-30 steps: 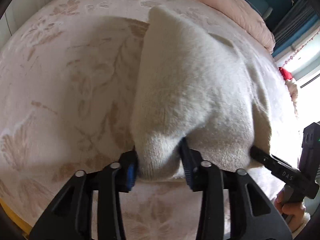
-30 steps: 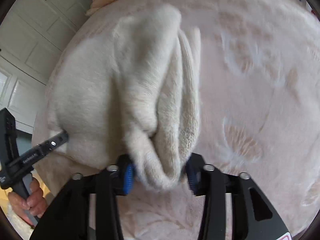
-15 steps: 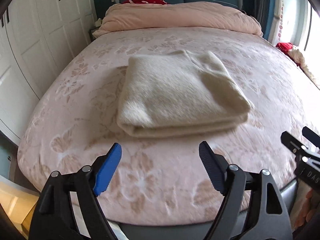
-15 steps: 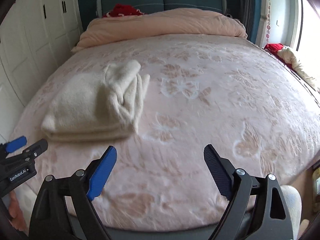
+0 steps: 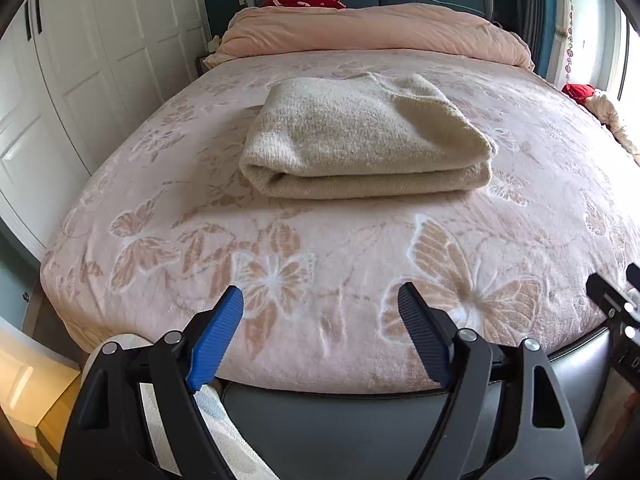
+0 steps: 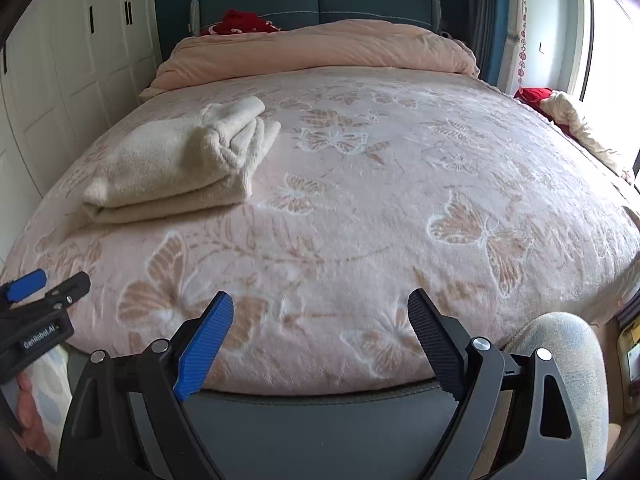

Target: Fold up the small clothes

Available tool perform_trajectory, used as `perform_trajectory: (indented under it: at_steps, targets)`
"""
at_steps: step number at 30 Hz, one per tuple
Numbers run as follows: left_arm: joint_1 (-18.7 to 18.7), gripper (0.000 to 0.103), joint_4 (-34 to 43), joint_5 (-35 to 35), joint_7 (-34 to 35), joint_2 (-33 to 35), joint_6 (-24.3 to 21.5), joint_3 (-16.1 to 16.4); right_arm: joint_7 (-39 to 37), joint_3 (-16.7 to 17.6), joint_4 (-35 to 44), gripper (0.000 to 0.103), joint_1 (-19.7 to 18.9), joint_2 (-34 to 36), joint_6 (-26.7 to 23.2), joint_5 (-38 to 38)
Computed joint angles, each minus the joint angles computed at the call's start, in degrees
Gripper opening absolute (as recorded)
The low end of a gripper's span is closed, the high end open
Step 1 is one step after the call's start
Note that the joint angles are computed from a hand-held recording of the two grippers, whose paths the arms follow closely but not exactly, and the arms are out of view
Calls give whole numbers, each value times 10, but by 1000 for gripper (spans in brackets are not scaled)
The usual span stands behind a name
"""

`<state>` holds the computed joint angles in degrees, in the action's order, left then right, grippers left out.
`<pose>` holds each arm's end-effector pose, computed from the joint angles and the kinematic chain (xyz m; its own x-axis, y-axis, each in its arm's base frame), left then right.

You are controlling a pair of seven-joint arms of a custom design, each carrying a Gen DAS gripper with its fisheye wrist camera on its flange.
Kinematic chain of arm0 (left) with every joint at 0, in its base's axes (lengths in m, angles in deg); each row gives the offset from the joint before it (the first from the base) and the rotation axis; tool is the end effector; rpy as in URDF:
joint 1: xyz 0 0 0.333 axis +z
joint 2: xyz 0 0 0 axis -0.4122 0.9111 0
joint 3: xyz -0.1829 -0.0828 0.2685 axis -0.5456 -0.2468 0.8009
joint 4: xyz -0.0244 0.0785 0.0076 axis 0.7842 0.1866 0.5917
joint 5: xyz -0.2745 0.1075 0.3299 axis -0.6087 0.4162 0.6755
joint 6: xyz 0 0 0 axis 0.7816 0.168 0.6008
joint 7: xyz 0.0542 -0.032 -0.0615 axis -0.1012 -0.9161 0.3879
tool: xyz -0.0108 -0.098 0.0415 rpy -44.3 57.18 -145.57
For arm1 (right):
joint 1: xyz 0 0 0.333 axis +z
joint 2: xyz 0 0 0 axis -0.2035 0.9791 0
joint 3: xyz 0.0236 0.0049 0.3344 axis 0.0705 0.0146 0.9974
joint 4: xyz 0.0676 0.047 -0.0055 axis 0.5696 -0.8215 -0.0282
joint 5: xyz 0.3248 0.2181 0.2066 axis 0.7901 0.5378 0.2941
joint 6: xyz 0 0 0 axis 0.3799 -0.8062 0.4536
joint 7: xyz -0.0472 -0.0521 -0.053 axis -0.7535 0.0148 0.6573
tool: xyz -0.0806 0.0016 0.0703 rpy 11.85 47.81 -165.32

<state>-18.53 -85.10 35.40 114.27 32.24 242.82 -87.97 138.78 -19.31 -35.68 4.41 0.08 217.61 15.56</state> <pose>0.6034 -0.0324 0.4856 0.2452 -0.9658 -0.0843 -0.7405 -0.1304 -0.6593 0.6391 0.2363 0.5763 0.1406 -0.9896 -0.0296 -0.7267 -0.0829 -0.6819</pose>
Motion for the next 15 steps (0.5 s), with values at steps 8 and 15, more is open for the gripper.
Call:
perform_trajectory:
  at_steps: [8, 15]
  targets:
    - [2, 77, -7, 8, -15, -1, 7, -3, 16, -1, -3, 87, 2, 3, -1, -19]
    - [0, 77, -10, 34, -29, -4, 12, -7, 24, -1, -2, 87, 4, 4, -3, -37]
